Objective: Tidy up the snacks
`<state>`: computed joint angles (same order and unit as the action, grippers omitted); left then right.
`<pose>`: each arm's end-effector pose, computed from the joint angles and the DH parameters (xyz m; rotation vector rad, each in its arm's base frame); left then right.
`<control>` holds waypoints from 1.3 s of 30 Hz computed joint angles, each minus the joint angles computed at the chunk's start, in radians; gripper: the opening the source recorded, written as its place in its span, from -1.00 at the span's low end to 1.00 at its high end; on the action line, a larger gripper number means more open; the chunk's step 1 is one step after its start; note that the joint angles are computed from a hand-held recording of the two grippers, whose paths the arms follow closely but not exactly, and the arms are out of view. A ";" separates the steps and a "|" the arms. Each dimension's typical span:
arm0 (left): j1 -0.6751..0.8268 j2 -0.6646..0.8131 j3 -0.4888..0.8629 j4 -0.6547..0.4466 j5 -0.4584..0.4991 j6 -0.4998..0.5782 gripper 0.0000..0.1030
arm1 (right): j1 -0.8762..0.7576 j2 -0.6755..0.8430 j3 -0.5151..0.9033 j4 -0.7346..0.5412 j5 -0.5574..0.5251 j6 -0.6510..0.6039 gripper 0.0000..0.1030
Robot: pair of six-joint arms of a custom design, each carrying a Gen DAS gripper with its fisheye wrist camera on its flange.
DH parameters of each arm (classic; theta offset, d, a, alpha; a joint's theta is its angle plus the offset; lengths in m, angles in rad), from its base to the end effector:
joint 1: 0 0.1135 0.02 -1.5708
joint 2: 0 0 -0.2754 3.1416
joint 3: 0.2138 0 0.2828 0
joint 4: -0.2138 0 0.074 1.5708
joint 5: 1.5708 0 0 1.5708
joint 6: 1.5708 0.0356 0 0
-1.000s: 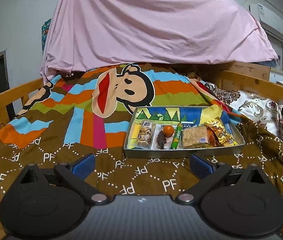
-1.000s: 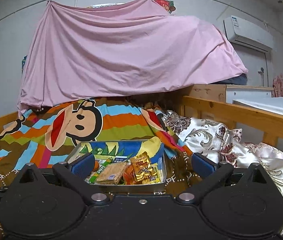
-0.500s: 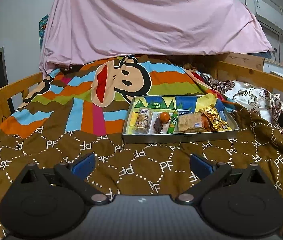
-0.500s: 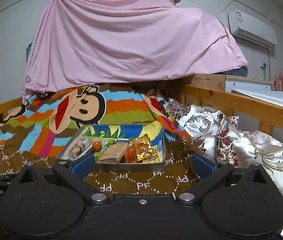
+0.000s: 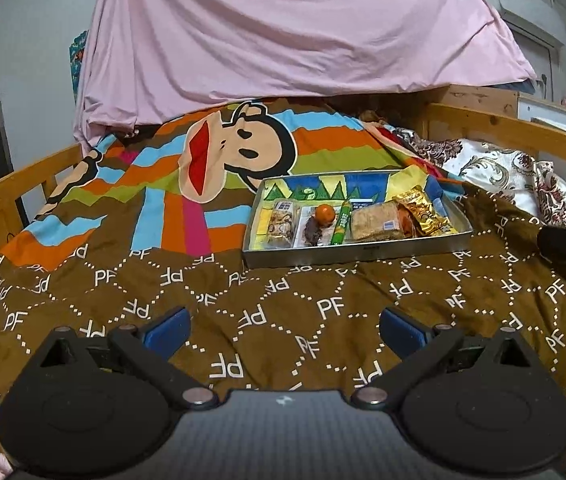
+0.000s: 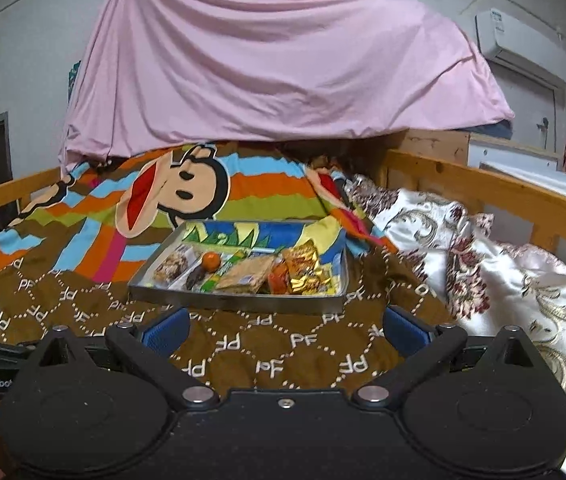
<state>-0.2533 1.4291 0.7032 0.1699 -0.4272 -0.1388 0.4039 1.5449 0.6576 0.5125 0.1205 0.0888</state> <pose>0.3116 -0.0654 0.1914 -0.1304 2.0749 0.2156 0.3103 0.1280 0.1724 -0.2264 1.9353 0.2095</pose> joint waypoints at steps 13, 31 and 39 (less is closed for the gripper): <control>0.013 -0.047 -0.028 -0.039 0.024 -0.046 0.99 | 0.041 0.017 0.003 -0.058 0.040 -0.020 0.99; 0.015 -0.039 -0.008 -0.102 0.029 -0.072 0.99 | 0.040 0.019 0.022 -0.132 0.053 -0.005 0.99; 0.017 -0.011 0.024 -0.161 0.033 -0.079 0.99 | 0.038 0.037 0.045 -0.174 0.056 0.006 0.99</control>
